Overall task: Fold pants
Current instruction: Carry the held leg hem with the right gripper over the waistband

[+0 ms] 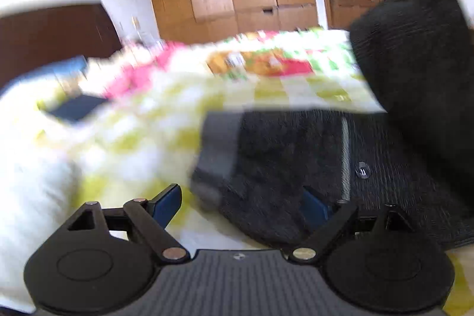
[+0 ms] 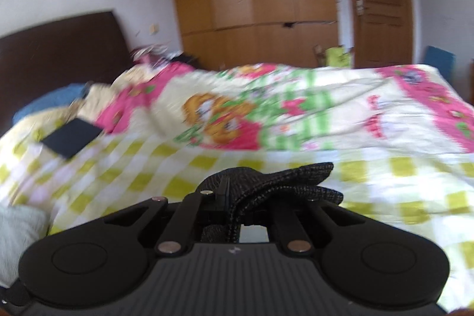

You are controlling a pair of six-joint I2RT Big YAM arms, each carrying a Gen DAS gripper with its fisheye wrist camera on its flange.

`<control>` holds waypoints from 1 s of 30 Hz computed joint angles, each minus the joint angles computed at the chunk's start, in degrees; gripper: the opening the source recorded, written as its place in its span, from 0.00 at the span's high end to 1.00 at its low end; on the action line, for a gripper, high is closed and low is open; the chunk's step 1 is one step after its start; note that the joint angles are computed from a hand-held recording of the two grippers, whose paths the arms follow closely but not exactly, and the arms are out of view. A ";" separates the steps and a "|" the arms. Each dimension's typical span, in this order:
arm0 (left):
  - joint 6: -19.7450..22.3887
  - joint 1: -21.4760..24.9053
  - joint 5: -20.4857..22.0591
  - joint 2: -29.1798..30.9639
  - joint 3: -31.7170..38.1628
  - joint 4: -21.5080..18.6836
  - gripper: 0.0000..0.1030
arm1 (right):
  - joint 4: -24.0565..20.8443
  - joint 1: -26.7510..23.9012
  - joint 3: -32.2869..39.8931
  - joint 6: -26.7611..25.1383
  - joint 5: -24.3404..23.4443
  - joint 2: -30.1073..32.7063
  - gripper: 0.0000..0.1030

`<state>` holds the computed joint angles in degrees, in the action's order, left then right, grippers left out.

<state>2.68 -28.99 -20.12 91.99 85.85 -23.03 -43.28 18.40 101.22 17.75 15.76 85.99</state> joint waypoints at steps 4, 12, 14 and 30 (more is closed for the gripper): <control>5.37 -4.10 -0.37 -0.40 1.63 2.39 0.04 | 1.88 -6.80 -8.76 5.21 -0.29 -9.76 0.95; 12.46 -13.81 5.03 8.28 13.91 -3.21 0.04 | 7.68 -23.40 -23.06 13.66 -6.26 -24.37 0.94; 14.02 -15.51 5.43 11.47 17.80 -5.15 0.04 | 8.12 -27.22 -25.02 14.43 -7.62 -26.63 0.94; 18.20 -20.65 7.01 18.25 24.54 -11.96 0.04 | 4.85 -28.75 -23.42 12.32 -10.86 -26.72 0.93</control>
